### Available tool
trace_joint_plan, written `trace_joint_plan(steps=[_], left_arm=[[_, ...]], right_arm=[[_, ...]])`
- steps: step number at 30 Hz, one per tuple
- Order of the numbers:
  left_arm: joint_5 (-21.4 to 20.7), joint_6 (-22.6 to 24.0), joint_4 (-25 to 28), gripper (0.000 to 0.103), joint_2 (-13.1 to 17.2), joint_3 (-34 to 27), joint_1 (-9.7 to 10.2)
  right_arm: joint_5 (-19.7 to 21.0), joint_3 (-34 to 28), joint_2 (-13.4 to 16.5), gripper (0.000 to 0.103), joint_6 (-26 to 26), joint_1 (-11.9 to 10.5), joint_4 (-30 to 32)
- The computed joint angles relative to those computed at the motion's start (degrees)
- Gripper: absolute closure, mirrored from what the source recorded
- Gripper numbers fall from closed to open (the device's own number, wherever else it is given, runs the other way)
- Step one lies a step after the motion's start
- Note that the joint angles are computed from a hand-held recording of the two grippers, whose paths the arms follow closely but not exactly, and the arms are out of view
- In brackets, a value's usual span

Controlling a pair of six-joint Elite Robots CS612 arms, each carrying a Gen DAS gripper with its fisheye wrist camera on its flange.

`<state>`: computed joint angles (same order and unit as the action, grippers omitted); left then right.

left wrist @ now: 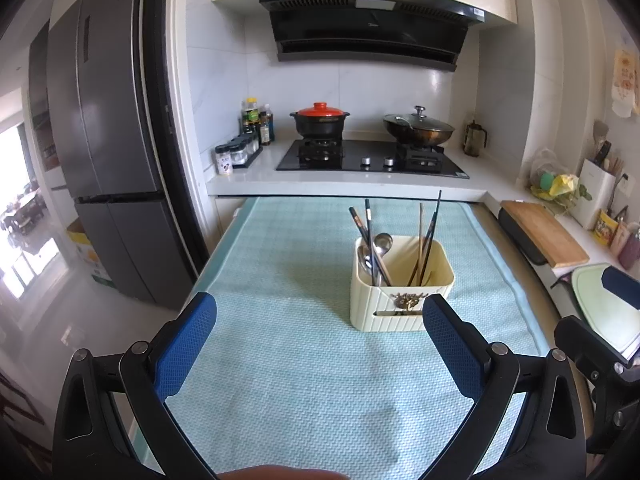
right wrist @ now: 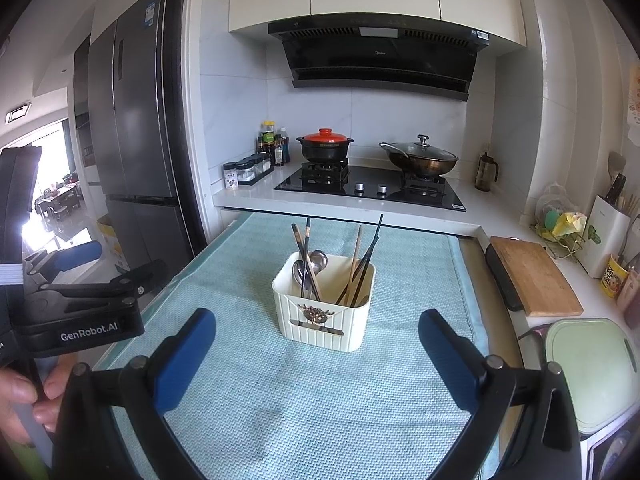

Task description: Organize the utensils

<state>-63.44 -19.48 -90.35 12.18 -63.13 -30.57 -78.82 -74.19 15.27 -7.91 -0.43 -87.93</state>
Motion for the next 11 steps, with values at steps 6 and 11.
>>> trace_joint_plan(steps=[6, 11], left_arm=[[-1.2, -0.8, 0.4, 0.0, -0.2, 0.3, 0.15], [-0.9, -0.9, 0.7, 0.0, -0.1, 0.3, 0.04]], right_arm=[[0.0, -0.1, 0.1, 0.0, 0.0, -0.1, 0.3], [0.0, -0.3, 0.2, 0.0, 0.4, -0.3, 0.5]])
